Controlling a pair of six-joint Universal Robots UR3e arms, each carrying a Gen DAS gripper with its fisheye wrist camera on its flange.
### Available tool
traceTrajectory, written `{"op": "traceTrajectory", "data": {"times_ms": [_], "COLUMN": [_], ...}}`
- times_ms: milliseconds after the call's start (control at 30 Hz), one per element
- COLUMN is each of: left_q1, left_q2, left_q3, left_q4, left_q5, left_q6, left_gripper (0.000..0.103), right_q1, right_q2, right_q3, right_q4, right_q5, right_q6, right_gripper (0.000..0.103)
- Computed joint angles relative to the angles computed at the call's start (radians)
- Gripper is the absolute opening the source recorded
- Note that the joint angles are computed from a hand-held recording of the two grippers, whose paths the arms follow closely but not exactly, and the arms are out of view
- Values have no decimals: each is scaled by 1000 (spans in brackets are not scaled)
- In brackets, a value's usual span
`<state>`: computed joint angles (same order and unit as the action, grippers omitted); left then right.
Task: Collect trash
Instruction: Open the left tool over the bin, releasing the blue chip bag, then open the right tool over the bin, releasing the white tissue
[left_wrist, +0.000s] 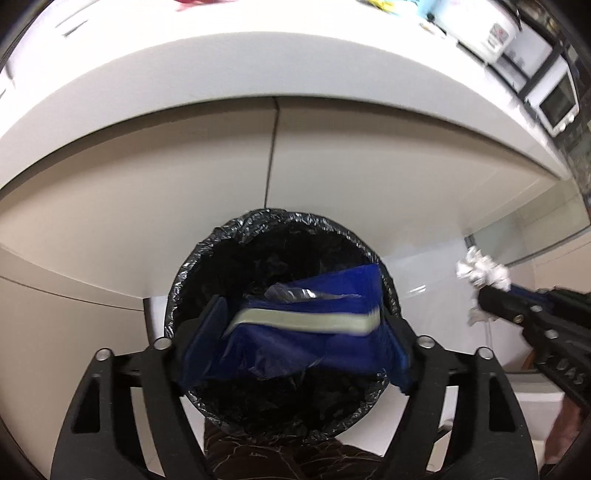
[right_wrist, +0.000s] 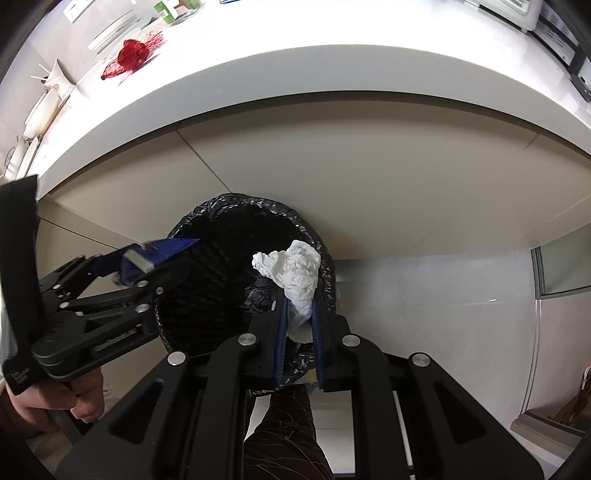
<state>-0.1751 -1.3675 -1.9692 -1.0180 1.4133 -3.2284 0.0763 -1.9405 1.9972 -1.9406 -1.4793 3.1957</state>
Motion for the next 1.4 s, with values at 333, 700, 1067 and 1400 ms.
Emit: {"op": "traceTrajectory", "data": {"times_ms": [333, 700, 1067, 1400], "left_q1": [108, 262, 384, 434], "left_q2": [118, 265, 338, 344], "left_q3": [2, -27, -68, -59], "left_q4": [-89, -205, -282, -308], "left_q5": [-52, -58, -40, -36], "left_q6": [1, 70, 162, 208], "left_gripper": [97, 97, 97, 97], "right_q1": [77, 201, 270, 292], "right_q2": [111, 296, 451, 496], "right_q3": [-49, -142, -207, -235], "right_q4": [-57, -118, -153, -160], "right_q5": [-1, -22, -51, -74], "right_q6": [23, 68, 95, 121], "right_gripper": [12, 12, 12, 17]}}
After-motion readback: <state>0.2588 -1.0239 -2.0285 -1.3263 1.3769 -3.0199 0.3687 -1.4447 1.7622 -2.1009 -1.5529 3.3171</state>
